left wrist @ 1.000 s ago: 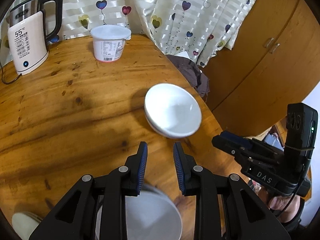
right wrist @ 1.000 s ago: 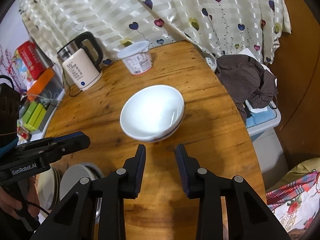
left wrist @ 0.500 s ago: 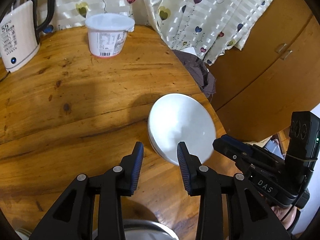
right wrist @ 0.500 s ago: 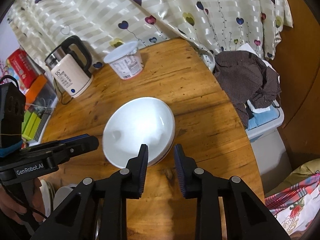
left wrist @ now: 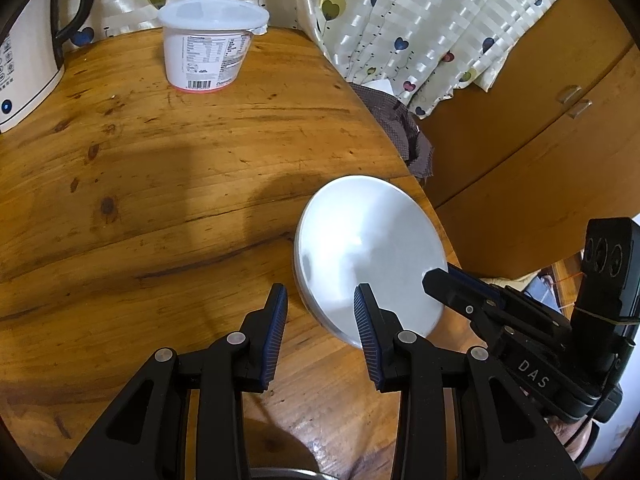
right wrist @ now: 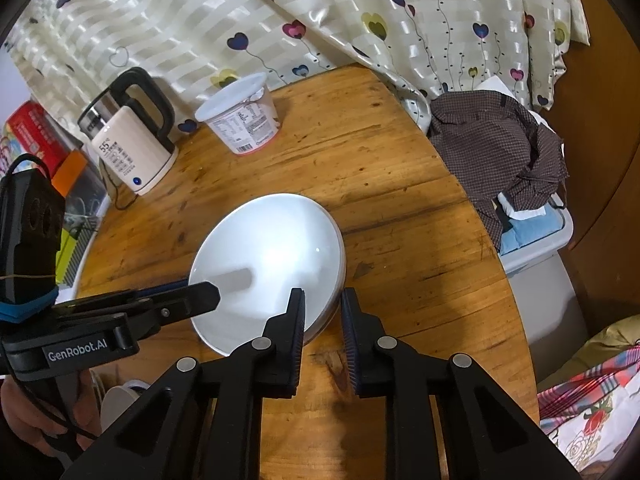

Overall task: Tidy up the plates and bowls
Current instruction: 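Grasp the rim of the white blue-rimmed bowl with both grippers, then lift the held bowl and carry it over the steel bowl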

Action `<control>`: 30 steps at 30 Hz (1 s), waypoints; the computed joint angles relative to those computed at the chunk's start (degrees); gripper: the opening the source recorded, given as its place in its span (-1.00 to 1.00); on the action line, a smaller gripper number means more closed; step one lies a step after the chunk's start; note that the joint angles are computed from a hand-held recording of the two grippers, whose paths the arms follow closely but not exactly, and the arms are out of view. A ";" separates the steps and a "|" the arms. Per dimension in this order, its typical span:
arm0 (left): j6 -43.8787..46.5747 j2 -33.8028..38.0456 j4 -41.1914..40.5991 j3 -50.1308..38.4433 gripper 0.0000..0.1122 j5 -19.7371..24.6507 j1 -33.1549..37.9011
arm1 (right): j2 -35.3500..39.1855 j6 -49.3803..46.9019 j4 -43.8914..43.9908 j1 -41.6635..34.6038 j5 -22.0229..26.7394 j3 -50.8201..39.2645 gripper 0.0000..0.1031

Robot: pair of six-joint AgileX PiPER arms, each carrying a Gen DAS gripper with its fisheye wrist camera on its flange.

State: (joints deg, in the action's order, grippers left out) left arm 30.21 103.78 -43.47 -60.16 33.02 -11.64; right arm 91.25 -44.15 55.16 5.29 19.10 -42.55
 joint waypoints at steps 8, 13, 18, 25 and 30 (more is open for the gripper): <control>-1.22 2.01 1.19 -1.02 -0.50 -0.73 -1.13 | 1.08 -1.39 1.50 -0.75 0.64 -0.59 -0.65; -1.80 2.59 1.64 -1.47 -0.51 -1.37 -1.44 | 1.40 -1.08 1.03 -0.62 0.31 -0.86 -0.65; -2.02 2.60 1.81 -1.58 -0.51 -1.34 -1.59 | 1.29 0.66 -0.44 -0.29 -0.38 -0.85 -0.67; -2.18 0.88 2.06 -0.95 -0.51 -1.24 -1.50 | -0.75 3.50 -3.06 0.17 -0.27 -0.52 -0.67; -2.56 -1.08 2.39 0.44 -0.51 -1.25 -1.48 | -2.79 5.96 -5.33 0.58 0.03 0.01 -0.67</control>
State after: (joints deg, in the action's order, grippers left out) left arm 27.65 102.70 -41.07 -59.72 31.77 -13.12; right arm 88.46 -38.19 49.83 5.87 19.13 -42.54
